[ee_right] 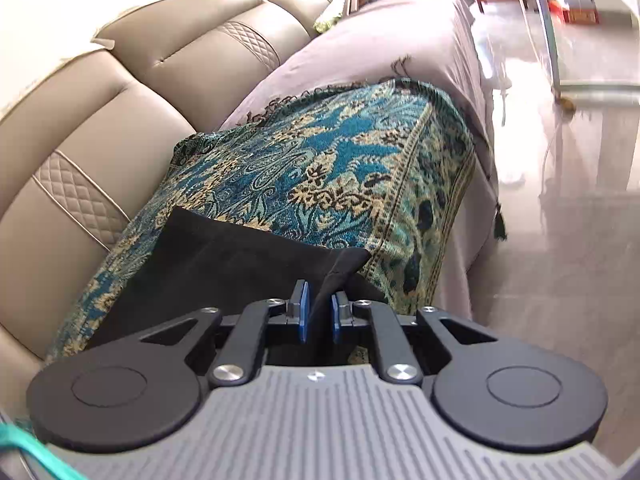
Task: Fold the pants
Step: 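Lower the carried edge onto the trousers with both grippers, folding them in half, then open both grippers to release the folded trousers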
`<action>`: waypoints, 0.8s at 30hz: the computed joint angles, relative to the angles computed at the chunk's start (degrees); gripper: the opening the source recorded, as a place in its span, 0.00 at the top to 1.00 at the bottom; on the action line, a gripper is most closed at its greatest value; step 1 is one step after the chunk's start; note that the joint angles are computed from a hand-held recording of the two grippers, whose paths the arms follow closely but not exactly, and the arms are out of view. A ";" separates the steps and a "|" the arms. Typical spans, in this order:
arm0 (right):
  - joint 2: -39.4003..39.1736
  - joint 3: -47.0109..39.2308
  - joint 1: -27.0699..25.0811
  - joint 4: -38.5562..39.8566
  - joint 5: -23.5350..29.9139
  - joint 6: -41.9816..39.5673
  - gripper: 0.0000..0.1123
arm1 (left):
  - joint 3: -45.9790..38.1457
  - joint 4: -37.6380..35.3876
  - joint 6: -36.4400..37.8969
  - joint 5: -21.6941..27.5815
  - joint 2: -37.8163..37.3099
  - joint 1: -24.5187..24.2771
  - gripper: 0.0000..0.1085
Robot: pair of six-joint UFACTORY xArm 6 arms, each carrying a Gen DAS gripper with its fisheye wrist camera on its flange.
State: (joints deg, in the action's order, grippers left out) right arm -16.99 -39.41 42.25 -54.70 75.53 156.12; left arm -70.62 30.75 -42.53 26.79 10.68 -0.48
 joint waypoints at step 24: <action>35.04 -42.58 -0.79 -23.73 -28.34 -33.67 0.21 | 9.24 23.59 -13.03 -18.85 -9.49 -2.88 0.42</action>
State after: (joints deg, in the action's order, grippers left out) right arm 18.05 -81.99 41.46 -78.43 47.19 122.45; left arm -61.37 54.34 -55.56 7.94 1.19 -3.37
